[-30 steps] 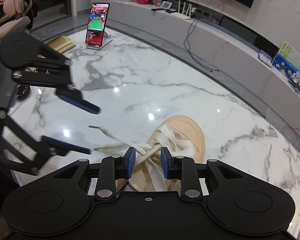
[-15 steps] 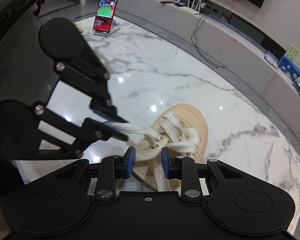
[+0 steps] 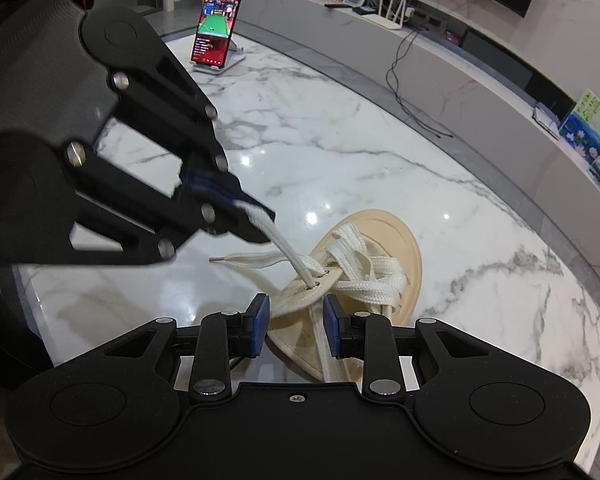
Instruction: Lace up shoes with both hands
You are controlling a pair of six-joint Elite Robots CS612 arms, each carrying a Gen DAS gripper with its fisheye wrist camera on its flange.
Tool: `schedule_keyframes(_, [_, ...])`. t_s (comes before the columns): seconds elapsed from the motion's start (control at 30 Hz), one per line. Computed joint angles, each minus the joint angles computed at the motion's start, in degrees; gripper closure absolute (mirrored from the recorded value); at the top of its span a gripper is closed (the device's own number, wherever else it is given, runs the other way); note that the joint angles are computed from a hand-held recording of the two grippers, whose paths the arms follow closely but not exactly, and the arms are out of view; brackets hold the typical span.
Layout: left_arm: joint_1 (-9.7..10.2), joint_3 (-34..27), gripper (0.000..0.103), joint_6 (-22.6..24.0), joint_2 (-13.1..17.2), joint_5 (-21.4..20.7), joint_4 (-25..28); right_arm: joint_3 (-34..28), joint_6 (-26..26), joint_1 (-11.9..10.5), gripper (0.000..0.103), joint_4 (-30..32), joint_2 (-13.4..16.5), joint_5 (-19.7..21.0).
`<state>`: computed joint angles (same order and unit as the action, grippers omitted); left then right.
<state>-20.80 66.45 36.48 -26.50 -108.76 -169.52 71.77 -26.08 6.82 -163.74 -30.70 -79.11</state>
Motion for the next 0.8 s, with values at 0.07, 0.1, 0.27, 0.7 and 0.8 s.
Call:
schedule_keyframes(0.07, [0.14, 0.3, 0.102, -0.8, -0.3, 1.3, -0.2, 0.4, 0.0, 0.2, 0.077, -0.3, -0.2, -0.2])
schedule_keyframes(0.1, [0.26, 0.6, 0.102, -1.0, -0.6, 2.7, 0.2, 0.0, -0.1, 0.1, 0.077, 0.0, -0.1, -0.2])
schedule_keyframes(0.27, [0.92, 2.5, 0.102, -0.8, -1.7, 5.2, 1.3, 0.1, -0.6, 0.3, 0.077, -0.4, -0.3, 0.0])
schedule_keyframes(0.7, [2.78, 6.7, 0.102, 0.4, -3.6, 9.1, 8.3, -3.0, -0.6, 1.3, 0.076, 1.6, 0.7, 1.4])
schedule_keyframes(0.8, [3.16, 7.2, 0.102, 0.8, -3.8, 9.3, 10.2, -4.2, -0.7, 1.7, 0.076, 1.9, 1.2, 1.8])
